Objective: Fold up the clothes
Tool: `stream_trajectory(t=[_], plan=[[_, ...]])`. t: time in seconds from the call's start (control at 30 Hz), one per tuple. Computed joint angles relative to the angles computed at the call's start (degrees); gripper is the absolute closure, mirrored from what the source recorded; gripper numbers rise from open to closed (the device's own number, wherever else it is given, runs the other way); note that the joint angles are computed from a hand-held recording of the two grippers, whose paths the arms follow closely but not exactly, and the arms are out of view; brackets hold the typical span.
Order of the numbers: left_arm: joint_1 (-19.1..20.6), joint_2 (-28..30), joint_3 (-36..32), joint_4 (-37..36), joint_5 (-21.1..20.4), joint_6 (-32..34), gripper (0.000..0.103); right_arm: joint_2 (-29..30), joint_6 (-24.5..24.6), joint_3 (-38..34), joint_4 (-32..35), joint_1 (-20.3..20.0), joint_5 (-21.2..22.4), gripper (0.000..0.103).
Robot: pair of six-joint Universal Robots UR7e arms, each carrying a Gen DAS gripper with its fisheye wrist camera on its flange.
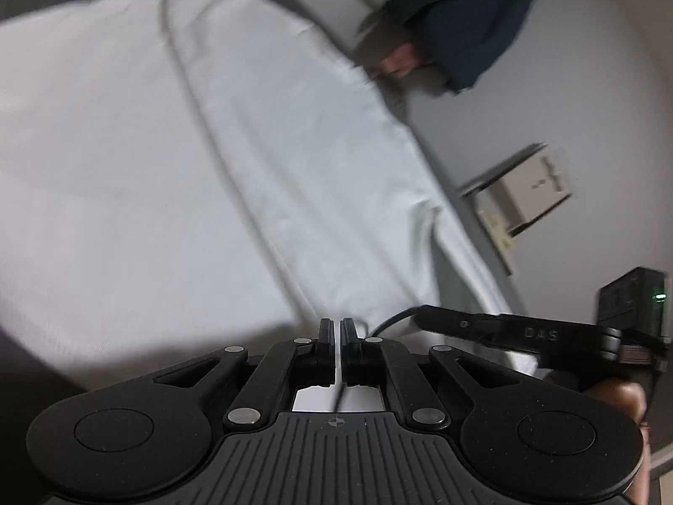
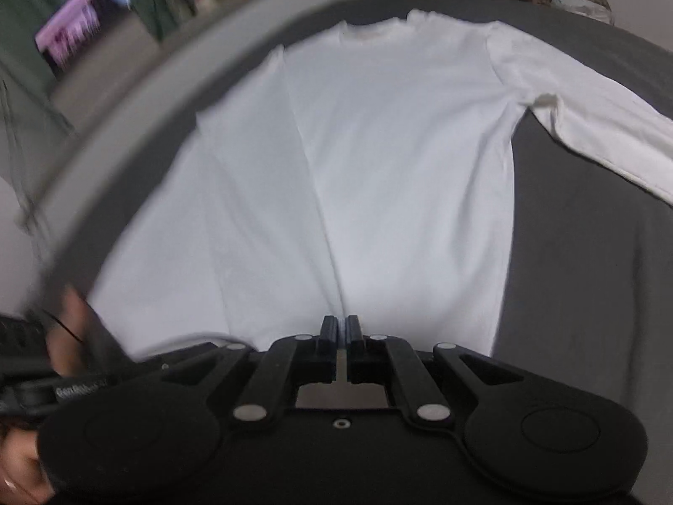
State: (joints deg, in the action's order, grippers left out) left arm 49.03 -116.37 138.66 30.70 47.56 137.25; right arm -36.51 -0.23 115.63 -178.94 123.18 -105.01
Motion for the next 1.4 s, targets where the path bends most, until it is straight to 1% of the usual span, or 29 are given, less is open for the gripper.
stream_trajectory(t=[0.03,0.07,0.13,0.17,0.2,0.23,0.3,0.33,0.37,0.43,0.5,0.57,0.6,0.63,0.67,0.73,0.77,0.83,0.87,0.9,1.0,1.03,1.1,1.13,1.17,1.23,1.3,1.33,1.4], plan=[[-0.83,-0.77,0.29,-0.34,-0.86,0.82,0.101,0.41,-0.90,-0.15,-0.13,0.17,-0.09,0.099],[-1.76,-1.57,0.59,-0.60,-1.78,1.55,0.101,-0.14,-1.76,0.59,-2.66,0.05,2.22,0.099],[-4.32,-2.64,0.95,-0.14,-4.34,2.78,0.101,-1.28,-2.90,3.23,-10.15,-1.74,11.04,0.099],[-5.44,-2.72,0.91,0.36,-5.56,3.34,0.101,-1.56,-1.75,3.54,-11.35,-2.13,12.74,0.099],[-4.40,-1.55,0.19,0.41,-5.08,3.86,0.101,-1.65,-0.76,3.15,-10.15,-2.13,12.05,0.099],[-3.24,-0.62,-0.34,0.49,-4.65,3.63,0.101,-1.25,-0.47,2.17,-7.71,-1.74,8.96,0.099],[-1.13,1.48,-1.29,1.15,-4.38,2.67,0.101,0.67,1.18,-1.49,1.96,0.33,-2.53,0.099],[-0.33,2.18,-1.55,1.34,-4.29,2.33,0.101,2.00,1.77,-3.13,6.32,0.92,-6.95,0.100],[0.49,2.43,-1.67,1.30,-3.69,2.55,0.101,2.22,2.36,-3.94,8.28,1.45,-8.97,0.102],[0.94,1.93,-1.45,1.29,-3.46,2.83,0.100,2.58,2.36,-4.68,10.36,1.59,-10.53,0.102],[0.16,0.51,-0.82,1.63,-4.25,2.58,0.100,2.32,3.37,-4.78,10.76,1.55,-10.78,0.096],[-2.96,-2.15,0.16,3.85,-7.94,0.26,0.100,2.75,5.12,-5.36,11.14,1.83,-10.91,0.093],[-4.79,-3.61,0.51,5.18,-10.50,-0.48,0.099,2.33,5.49,-4.65,9.96,1.53,-10.67,0.091],[-5.75,-5.47,0.64,5.85,-12.53,0.99,0.099,2.19,5.23,-4.35,7.92,1.24,-10.53,0.090],[-5.18,-6.40,-0.10,4.80,-14.15,4.87,0.099,1.99,5.01,-3.54,4.48,1.31,-9.66,0.087],[-0.74,-7.86,-3.01,-0.52,-15.26,16.87,0.099,1.60,5.19,-1.42,-3.24,0.16,-4.43,0.082],[3.47,-7.17,-5.45,-3.95,-13.48,22.87,0.099,1.80,5.68,-0.85,-6.27,-0.50,-1.82,0.080],[15.45,-3.45,-11.58,-10.69,-4.63,34.37,0.099,3.38,6.45,-1.57,-9.23,-1.28,1.22,0.080],[20.34,-1.07,-14.62,-12.60,-1.01,37.74,0.099,4.57,6.68,-2.65,-9.10,-1.25,1.12,0.080],[24.28,1.28,-17.61,-13.80,1.78,40.23,0.099,5.82,6.04,-4.30,-7.72,-0.88,-0.04,0.080],[32.37,8.78,-26.28,-15.49,6.50,45.44,0.099,9.73,1.73,-9.40,-4.29,0.42,-4.77,0.080],[34.05,11.03,-29.00,-15.27,7.36,45.33,0.099,10.63,1.08,-10.09,-4.60,0.58,-5.47,0.080],[38.11,15.89,-34.89,-14.25,12.32,43.41,0.099,11.87,0.24,-10.94,-6.06,0.47,-4.81,0.080],[39.71,17.94,-37.35,-13.91,14.08,43.17,0.099,12.20,0.01,-11.16,-6.40,0.52,-4.57,0.080],[40.81,19.92,-39.38,-14.16,14.89,43.71,0.099,12.25,-0.24,-11.15,-6.52,0.70,-4.75,0.080],[42.37,23.89,-43.07,-15.29,14.51,45.91,0.099,12.50,-1.62,-11.06,-7.32,0.68,-4.99,0.082],[43.99,27.48,-46.88,-15.35,14.16,47.44,0.099,12.53,-2.15,-10.88,-7.87,0.55,-5.12,0.088],[44.68,28.90,-48.46,-15.36,14.05,47.78,0.099,12.48,-2.12,-10.79,-8.08,0.46,-5.12,0.089],[45.71,30.51,-49.75,-16.83,14.23,47.63,0.099,12.03,-1.70,-10.35,-8.14,0.11,-4.26,0.099]])
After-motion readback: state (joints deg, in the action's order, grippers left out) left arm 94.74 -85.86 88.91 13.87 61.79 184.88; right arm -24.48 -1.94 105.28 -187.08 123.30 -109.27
